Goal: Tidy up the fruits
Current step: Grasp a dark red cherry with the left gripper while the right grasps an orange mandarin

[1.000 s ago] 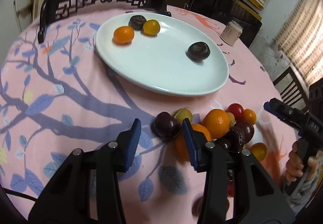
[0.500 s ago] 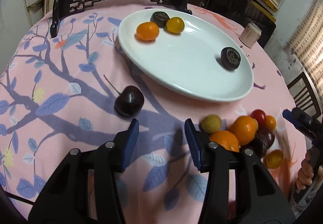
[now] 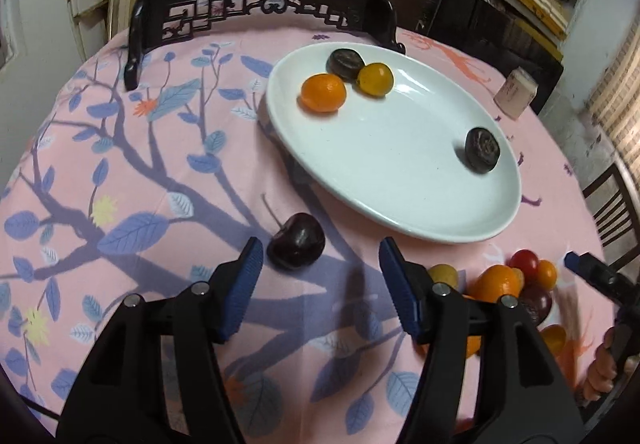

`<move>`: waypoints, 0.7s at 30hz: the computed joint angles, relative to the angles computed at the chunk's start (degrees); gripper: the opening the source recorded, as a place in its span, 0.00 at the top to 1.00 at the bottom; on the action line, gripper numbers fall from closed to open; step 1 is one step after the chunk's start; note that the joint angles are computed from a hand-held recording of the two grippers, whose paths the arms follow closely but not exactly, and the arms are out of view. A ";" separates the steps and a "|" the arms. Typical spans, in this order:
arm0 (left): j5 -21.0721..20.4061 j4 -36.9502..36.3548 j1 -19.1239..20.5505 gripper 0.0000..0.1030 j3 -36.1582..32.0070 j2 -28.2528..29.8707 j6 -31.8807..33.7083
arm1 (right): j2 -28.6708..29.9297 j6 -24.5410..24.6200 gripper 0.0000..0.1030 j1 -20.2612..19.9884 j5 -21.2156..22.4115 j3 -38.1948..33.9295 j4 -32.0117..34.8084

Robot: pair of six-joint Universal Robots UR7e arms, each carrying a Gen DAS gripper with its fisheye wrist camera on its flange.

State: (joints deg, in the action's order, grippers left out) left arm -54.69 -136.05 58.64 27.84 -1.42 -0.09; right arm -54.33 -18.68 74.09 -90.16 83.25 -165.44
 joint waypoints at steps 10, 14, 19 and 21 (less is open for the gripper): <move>0.50 5.13 0.92 0.66 -9.94 5.11 -0.66 | 0.52 -0.41 0.35 0.18 -0.58 -0.63 1.62; -1.39 4.99 1.18 0.66 -9.25 4.42 -1.74 | 0.71 0.27 0.35 0.01 -0.45 -1.15 2.76; -0.64 3.89 1.01 0.70 -8.18 4.03 -1.31 | 0.76 0.06 0.35 -0.03 -0.17 -1.44 3.92; -0.37 1.94 0.82 0.70 -5.64 2.87 -0.93 | 0.75 0.01 0.38 -0.07 -0.07 -1.51 4.21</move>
